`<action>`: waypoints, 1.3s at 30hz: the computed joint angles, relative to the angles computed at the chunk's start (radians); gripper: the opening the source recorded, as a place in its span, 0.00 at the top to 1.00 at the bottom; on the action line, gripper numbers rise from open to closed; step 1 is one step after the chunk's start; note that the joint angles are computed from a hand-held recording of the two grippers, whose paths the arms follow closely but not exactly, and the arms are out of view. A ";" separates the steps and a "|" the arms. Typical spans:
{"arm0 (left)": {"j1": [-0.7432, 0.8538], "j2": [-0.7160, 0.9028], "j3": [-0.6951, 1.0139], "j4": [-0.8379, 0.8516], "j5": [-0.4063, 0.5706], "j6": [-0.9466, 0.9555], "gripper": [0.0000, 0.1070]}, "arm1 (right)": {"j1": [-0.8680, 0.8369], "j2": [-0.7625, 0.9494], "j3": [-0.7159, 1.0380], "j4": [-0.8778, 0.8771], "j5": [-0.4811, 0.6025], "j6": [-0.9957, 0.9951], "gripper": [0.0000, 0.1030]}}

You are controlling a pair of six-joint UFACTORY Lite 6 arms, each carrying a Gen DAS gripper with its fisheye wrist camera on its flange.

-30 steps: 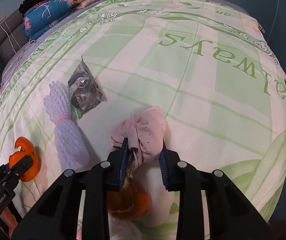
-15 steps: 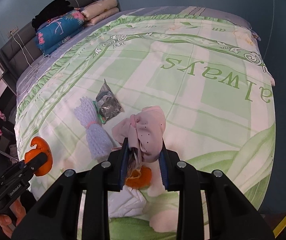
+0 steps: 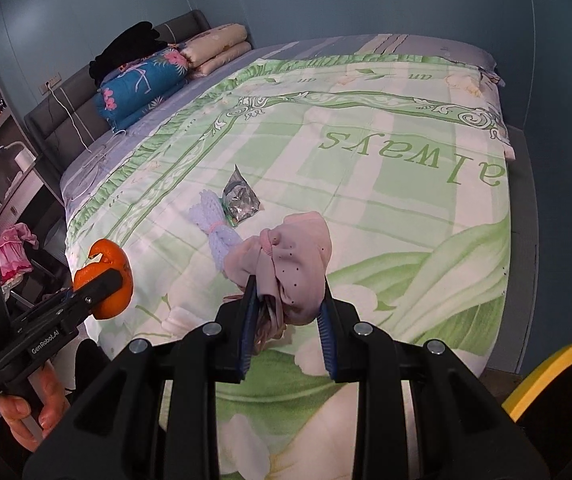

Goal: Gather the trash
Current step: 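Lift orange peel and pink cloth and carry them over the yellow bin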

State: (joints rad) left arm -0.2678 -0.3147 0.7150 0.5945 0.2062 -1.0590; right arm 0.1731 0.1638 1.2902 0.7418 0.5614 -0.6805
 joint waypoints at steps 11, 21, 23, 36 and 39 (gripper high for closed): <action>-0.324 -0.029 0.094 0.324 0.182 -0.399 0.73 | -0.316 -0.390 -0.291 0.154 0.189 -0.227 0.74; -0.539 0.093 0.272 0.421 0.298 -0.515 0.73 | -0.696 -0.500 -0.286 0.213 0.417 -0.373 0.74; -0.567 0.124 0.314 0.420 0.308 -0.510 0.73 | -0.783 -0.498 -0.270 0.231 0.466 -0.408 0.74; -0.680 0.358 0.555 0.384 0.327 -0.453 0.73 | -1.003 -0.418 -0.171 0.219 0.538 -0.474 0.74; -0.703 0.418 0.597 0.366 0.321 -0.435 0.73 | -1.030 -0.399 -0.167 0.211 0.540 -0.485 0.73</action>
State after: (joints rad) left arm -0.9711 0.1030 1.3122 0.9602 0.5271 -1.4941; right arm -0.8564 -0.2351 1.1229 0.9528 1.1013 -1.1650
